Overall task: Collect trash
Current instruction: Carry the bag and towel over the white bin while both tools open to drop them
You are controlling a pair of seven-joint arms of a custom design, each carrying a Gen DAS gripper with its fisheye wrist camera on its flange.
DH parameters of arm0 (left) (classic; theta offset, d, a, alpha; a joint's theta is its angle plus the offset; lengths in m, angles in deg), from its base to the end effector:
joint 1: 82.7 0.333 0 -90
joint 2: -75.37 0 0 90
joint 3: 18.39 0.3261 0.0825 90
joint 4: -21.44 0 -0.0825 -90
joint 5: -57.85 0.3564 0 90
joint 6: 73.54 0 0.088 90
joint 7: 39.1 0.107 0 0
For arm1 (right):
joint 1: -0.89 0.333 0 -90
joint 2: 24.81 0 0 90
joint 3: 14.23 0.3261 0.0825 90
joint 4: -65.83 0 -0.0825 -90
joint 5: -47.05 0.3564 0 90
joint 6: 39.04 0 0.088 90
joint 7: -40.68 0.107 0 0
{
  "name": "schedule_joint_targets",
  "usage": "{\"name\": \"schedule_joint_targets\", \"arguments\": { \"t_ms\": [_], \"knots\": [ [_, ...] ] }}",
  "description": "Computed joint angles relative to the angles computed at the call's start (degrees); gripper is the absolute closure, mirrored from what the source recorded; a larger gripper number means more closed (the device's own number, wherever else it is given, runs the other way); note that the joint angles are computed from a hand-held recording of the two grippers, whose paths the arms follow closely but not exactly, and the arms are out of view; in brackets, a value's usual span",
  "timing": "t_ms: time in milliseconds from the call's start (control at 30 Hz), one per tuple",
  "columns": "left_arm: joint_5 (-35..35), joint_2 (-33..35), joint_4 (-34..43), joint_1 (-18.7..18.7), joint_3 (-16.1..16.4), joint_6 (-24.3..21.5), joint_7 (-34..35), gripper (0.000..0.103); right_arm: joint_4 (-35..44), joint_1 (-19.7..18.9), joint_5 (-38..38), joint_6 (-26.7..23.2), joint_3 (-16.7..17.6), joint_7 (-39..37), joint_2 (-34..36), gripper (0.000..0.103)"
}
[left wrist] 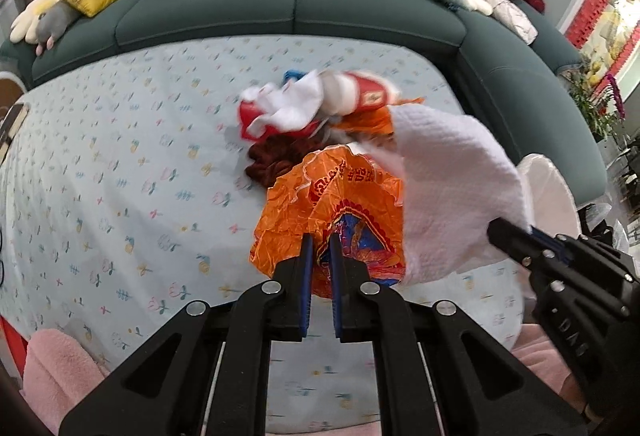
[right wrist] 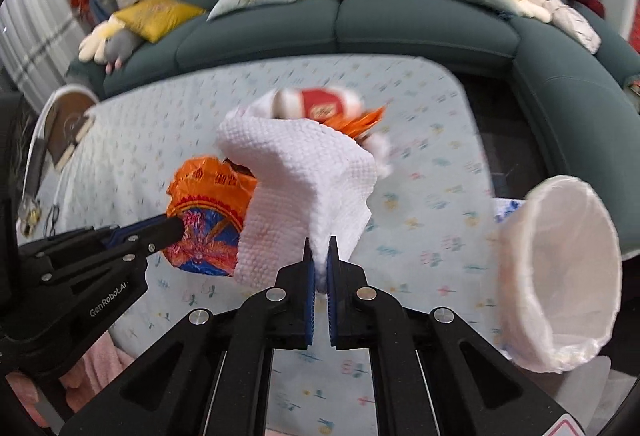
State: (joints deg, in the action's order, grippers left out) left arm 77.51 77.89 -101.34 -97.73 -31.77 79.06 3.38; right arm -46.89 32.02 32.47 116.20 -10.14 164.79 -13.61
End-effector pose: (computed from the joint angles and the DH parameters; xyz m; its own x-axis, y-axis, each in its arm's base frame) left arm 0.4899 -0.2744 0.4612 0.0349 -0.9908 0.1310 -0.8725 -0.0941 -0.4795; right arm 0.4998 0.3605 0.4602 0.2450 -0.9623 -0.1180 -0.8392 -0.1496 -0.5229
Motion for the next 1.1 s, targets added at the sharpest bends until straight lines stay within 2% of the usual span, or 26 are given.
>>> {"name": "schedule_joint_targets", "arguments": {
  "t_ms": [100,200,367,533,800,1100],
  "knots": [
    [0.83,0.84,2.78,-1.06,-0.75,-0.48,-0.36,0.095,-3.70,-0.75,-3.26,1.49,-1.55,3.55,-4.10,0.098],
    [1.34,2.10,5.66,-2.29,-1.38,-0.81,-0.39,0.095,-6.25,-3.16,-5.52,1.90,-1.37,5.84,-7.14,0.098],
    [0.83,5.48,11.54,-4.82,-2.47,-1.28,0.74,0.095,-12.63,-8.76,-10.51,2.53,-0.64,11.19,-13.75,0.098],
    [3.43,10.92,19.74,-8.69,-2.83,-3.39,1.59,0.095,-18.05,-15.37,-13.51,3.09,0.56,15.10,-19.08,0.098],
    [4.49,20.09,32.54,-14.36,-2.51,-7.41,4.33,0.095,-23.55,-24.91,-15.37,3.63,3.02,17.88,-23.21,0.098],
    [2.25,28.48,44.83,-18.77,-1.76,-11.52,7.47,0.095,-24.39,-28.27,-13.55,4.85,3.35,16.15,-22.61,0.098]
  ]
}}
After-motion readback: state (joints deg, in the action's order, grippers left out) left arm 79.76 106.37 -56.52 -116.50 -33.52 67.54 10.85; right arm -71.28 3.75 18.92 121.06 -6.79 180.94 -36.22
